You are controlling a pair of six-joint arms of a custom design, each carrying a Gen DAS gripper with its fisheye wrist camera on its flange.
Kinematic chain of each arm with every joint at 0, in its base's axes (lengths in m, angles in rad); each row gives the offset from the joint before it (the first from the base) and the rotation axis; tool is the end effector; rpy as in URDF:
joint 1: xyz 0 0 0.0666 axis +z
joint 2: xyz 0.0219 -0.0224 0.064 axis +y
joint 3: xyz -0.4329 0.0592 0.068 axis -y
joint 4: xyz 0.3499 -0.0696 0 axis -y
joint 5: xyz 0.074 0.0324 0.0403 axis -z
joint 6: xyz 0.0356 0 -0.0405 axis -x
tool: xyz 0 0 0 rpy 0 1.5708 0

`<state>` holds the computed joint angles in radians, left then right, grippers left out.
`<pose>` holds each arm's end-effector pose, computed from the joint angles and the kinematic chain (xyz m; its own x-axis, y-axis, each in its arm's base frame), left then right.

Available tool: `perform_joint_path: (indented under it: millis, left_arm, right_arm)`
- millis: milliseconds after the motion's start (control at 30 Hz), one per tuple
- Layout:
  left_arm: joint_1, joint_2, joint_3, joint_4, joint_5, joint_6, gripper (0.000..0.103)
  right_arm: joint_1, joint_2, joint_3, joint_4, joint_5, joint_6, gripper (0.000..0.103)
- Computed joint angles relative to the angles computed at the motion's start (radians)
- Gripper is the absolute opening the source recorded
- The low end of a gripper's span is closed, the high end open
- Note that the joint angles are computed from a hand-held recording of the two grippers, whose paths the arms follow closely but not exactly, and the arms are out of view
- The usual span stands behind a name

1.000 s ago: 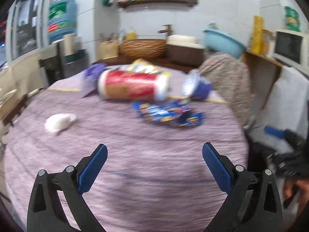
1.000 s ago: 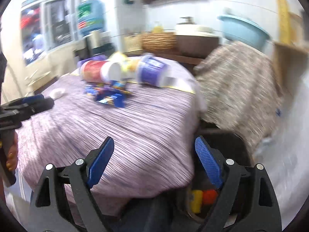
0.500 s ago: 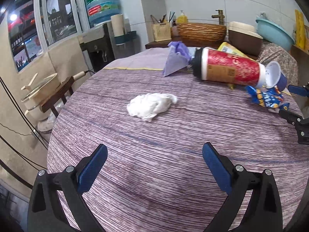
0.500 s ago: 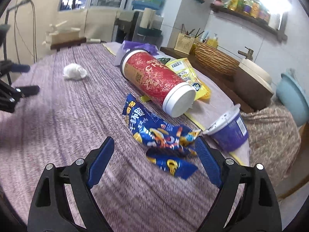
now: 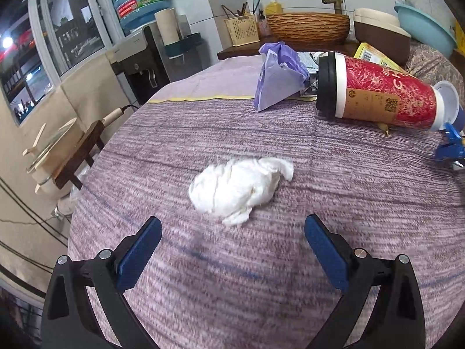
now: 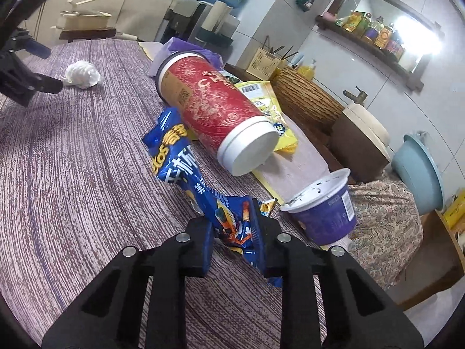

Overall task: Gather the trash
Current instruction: 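Grasp the blue snack wrapper with the right tool while the left tool grasps the white tissue, then carry the wrapper and tissue over the bin and release both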

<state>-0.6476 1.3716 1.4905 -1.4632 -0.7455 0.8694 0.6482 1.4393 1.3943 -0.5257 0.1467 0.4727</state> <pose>0.3115 -0.2059 0.5123 -0.7473 -0.1385 -0.6499 -0.3861 0.8865 0.2550 0.3812 0.2817 0.4938 -0.1561 -0.6833 -0.7133 -0.6405 0.6198 -0.4534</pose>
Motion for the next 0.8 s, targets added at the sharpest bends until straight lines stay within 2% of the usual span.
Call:
perform_joint_path:
  millis: [133,233,333,367,433,500,567,800]
  left_arm:
    - [0.040,0.024,0.014,0.014,0.024,-0.028,0.097]
    - [0.061,0.032,0.016,0.024,0.049,-0.031,0.093]
    - [0.076,0.038,0.020,0.032,0.057,-0.040,0.079]
    - [0.081,0.040,0.020,0.034,0.064,-0.042,0.069]
    - [0.093,0.035,0.015,0.051,0.079,-0.047,0.060]
    - [0.102,0.031,0.014,0.061,0.098,-0.040,0.049]
    - [0.099,0.029,0.014,0.049,0.084,-0.017,0.040]
    - [0.059,-0.031,-0.023,0.082,0.052,0.057,0.034]
  right_arm:
    - [-0.020,-0.030,-0.022,0.011,-0.025,-0.015,0.021]
    - [-0.029,-0.044,-0.028,0.011,-0.042,-0.029,0.021]
    - [-0.042,-0.062,-0.034,0.001,-0.070,-0.051,0.021]
    - [-0.045,-0.067,-0.036,-0.001,-0.077,-0.056,0.021]
    - [-0.052,-0.077,-0.041,-0.008,-0.098,-0.071,0.021]
    - [-0.056,-0.093,-0.051,-0.011,-0.113,-0.094,0.021]
    - [-0.063,-0.102,-0.055,-0.015,-0.133,-0.106,0.021]
    - [-0.073,-0.135,-0.074,-0.010,-0.180,-0.147,0.021]
